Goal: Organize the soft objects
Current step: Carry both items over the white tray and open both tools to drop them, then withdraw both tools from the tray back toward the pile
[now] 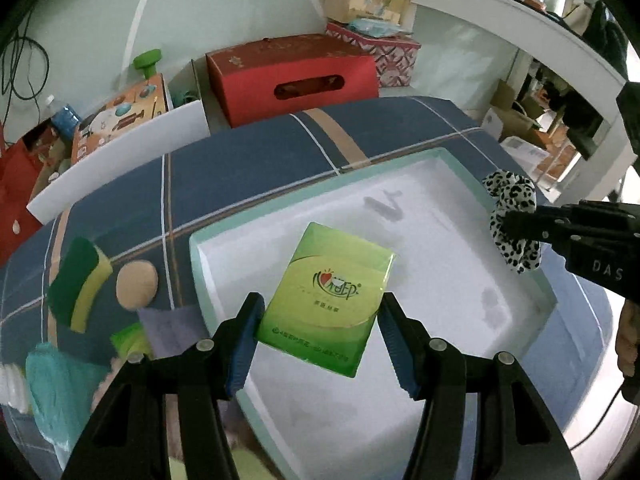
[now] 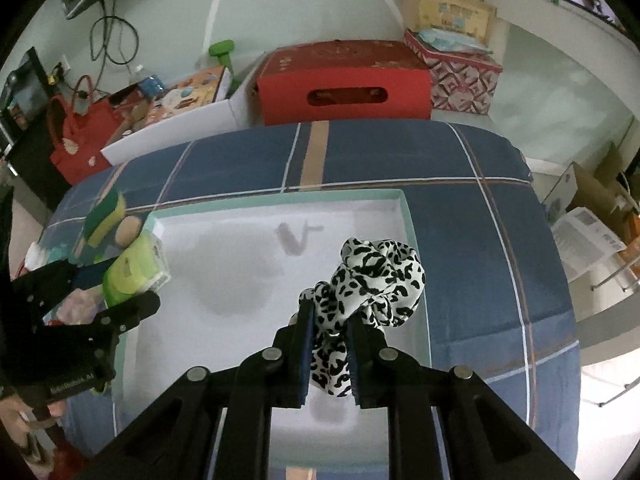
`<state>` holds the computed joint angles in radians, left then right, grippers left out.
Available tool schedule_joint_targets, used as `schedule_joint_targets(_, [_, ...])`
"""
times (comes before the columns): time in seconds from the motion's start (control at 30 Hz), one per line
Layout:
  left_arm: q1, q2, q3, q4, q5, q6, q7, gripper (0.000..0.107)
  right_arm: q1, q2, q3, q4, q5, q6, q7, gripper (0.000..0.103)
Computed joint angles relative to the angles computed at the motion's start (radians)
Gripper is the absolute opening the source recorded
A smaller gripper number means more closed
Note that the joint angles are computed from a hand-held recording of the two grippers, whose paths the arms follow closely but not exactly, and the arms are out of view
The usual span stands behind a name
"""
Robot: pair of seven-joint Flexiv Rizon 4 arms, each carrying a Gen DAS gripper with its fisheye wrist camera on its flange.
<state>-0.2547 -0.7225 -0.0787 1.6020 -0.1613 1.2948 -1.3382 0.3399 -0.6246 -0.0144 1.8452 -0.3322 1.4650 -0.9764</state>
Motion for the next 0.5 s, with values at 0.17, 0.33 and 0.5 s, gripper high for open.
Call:
schedule_joint_targets(0.17, [0.009, -0.037, -0.020, -0.050, -0.024, -0.006, -0.005, 0.061, 0.013, -0.036, -0.021, -0.059, -0.013, -0.055, 0.017, 0.066])
schedule_joint_targets(0.33, [0.010, -0.048, -0.024, -0.059, -0.038, -0.021, -0.022, 0.062, 0.056, -0.034, -0.083, -0.044, -0.062, -0.047, 0.057, 0.068])
schedule_joint_targets(0.5, [-0.051, -0.036, 0.072, -0.072, 0.024, -0.046, -0.123, 0.062, 0.056, -0.015, -0.083, -0.017, -0.070, -0.035, 0.077, 0.068])
